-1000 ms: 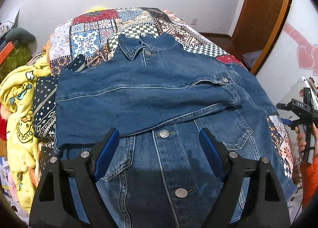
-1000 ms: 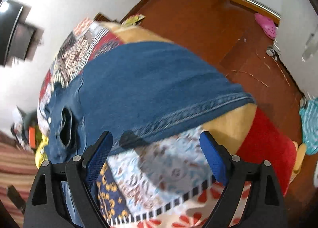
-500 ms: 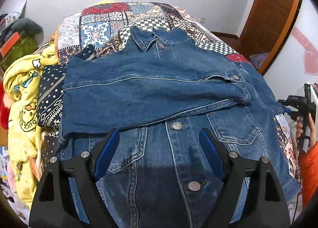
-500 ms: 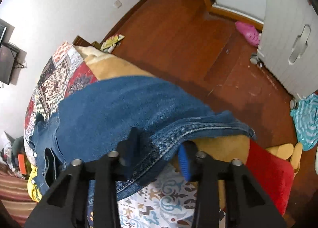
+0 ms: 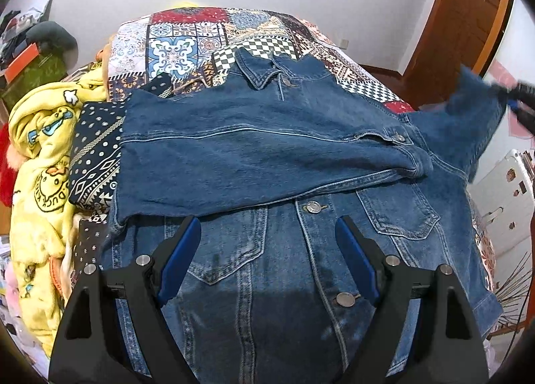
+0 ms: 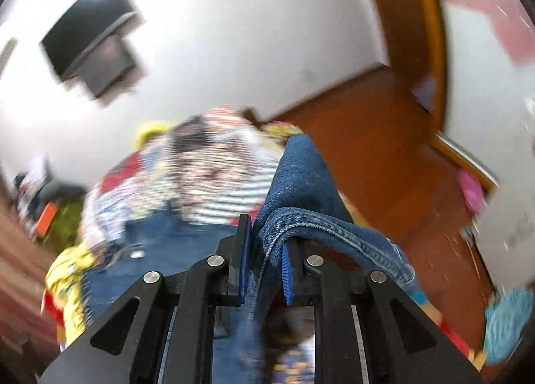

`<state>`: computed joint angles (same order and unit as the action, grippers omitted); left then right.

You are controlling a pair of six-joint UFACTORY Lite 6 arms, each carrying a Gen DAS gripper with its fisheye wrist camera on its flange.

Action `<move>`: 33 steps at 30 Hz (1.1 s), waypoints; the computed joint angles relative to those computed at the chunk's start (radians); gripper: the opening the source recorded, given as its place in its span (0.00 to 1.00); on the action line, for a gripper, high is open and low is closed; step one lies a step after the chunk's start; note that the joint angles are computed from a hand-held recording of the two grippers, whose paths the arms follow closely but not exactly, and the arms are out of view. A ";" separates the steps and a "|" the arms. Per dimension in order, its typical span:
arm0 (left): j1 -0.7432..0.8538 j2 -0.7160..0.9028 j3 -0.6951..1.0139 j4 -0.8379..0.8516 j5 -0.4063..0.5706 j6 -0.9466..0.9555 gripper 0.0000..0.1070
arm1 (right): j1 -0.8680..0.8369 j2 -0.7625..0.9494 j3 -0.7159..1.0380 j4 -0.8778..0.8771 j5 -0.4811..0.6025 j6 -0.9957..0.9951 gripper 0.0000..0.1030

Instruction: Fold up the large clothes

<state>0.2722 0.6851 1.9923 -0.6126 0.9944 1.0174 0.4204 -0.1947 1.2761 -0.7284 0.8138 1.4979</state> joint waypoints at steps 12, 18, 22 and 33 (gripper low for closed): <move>0.083 0.055 0.096 -0.014 0.067 0.016 0.77 | 0.141 0.585 0.444 0.298 -0.149 -0.349 0.11; 0.072 0.043 0.095 -0.003 0.062 0.023 0.77 | 0.152 0.681 0.459 0.493 -0.155 -0.496 0.11; 0.018 0.013 0.087 0.002 0.050 0.019 0.77 | 0.148 0.626 0.389 0.625 -0.166 -0.609 0.13; -0.295 -0.006 0.189 0.067 0.028 -0.065 0.77 | 0.157 0.139 -0.053 0.231 -0.050 -0.304 0.58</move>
